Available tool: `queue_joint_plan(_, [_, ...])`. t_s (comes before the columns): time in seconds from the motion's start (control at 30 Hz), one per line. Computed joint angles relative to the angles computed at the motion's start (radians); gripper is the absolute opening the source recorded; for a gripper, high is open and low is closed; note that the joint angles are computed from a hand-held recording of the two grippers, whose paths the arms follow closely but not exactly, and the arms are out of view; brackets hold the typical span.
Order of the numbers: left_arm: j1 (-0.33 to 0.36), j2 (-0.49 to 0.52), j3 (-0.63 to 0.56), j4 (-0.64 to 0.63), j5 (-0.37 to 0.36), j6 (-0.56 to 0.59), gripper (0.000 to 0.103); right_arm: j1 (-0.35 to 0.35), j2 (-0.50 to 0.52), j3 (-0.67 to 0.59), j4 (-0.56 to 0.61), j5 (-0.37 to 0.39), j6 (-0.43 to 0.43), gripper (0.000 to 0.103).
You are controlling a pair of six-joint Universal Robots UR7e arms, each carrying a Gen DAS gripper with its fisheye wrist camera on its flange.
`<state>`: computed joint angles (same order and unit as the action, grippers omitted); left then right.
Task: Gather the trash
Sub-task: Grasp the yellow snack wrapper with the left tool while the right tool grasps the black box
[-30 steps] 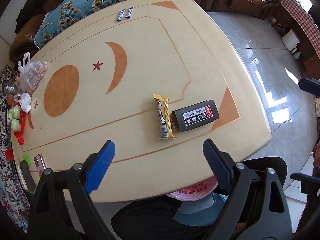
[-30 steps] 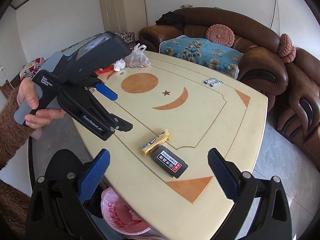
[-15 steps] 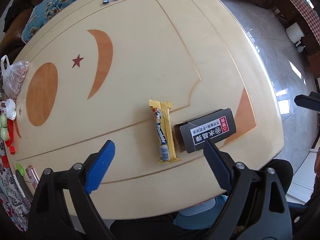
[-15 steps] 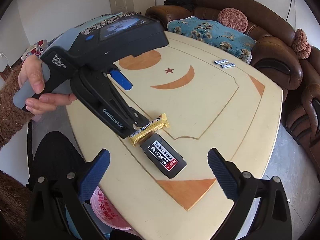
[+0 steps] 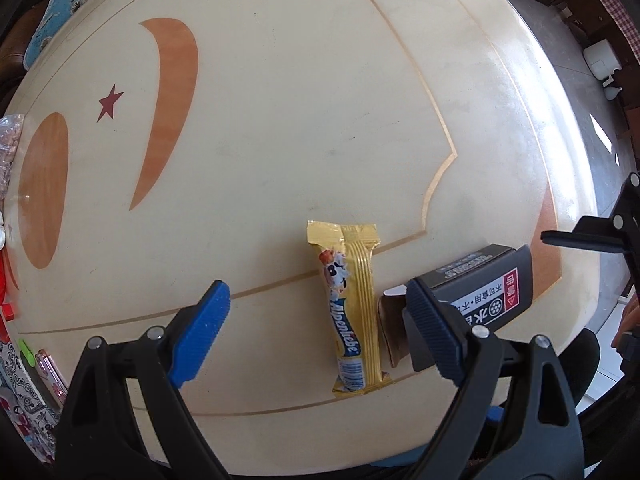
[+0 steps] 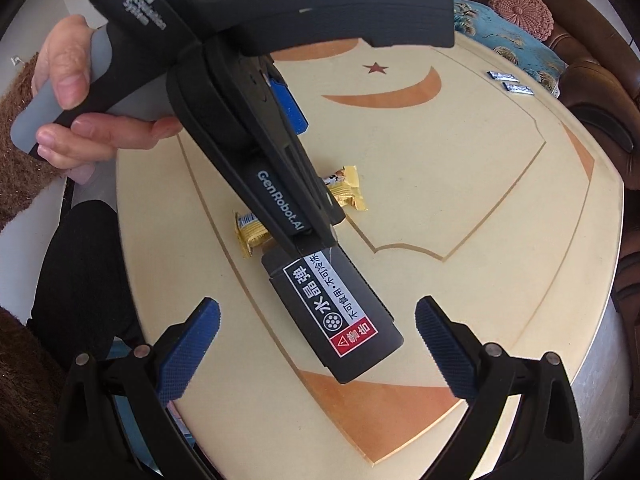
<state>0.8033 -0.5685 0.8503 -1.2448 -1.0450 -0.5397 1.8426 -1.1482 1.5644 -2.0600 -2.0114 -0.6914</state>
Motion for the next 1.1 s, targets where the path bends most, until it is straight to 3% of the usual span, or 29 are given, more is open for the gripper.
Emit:
queue_joint_plan(0.27, [0.017,-0.014,0.037,-0.051,-0.019,0.004,0.087,-0.031,0.039,0.004,-0.008,-0.018,-0.029,0.095])
queue_joint_plan(0.33, [0.02,-0.019,0.05,-0.064,-0.024,0.005,0.086,-0.037,0.038,0.013,-0.017,-0.012,-0.037,0.088])
queue_joint_plan(0.4, [0.025,-0.019,0.058,-0.067,-0.039,0.008,0.078,-0.034,0.04,0.038,-0.065,-0.04,-0.049,0.074])
queue_joint_plan(0.57, [0.01,-0.025,0.085,-0.079,0.002,0.011,0.074,-0.027,0.023,0.101,-0.171,-0.063,-0.062,0.07])
queue_joint_plan(0.63, [0.003,-0.029,0.097,-0.082,0.02,0.004,0.067,-0.024,0.016,0.117,-0.196,-0.069,-0.043,0.068])
queue_joint_plan(0.83, [-0.023,-0.009,0.075,-0.056,0.003,-0.017,0.027,0.0,-0.025,0.184,-0.237,-0.115,0.055,0.06])
queue_joint_plan(1.1, [-0.04,-0.064,0.163,-0.109,0.01,-0.075,0.021,0.019,-0.061,0.212,-0.24,-0.161,0.186,0.059])
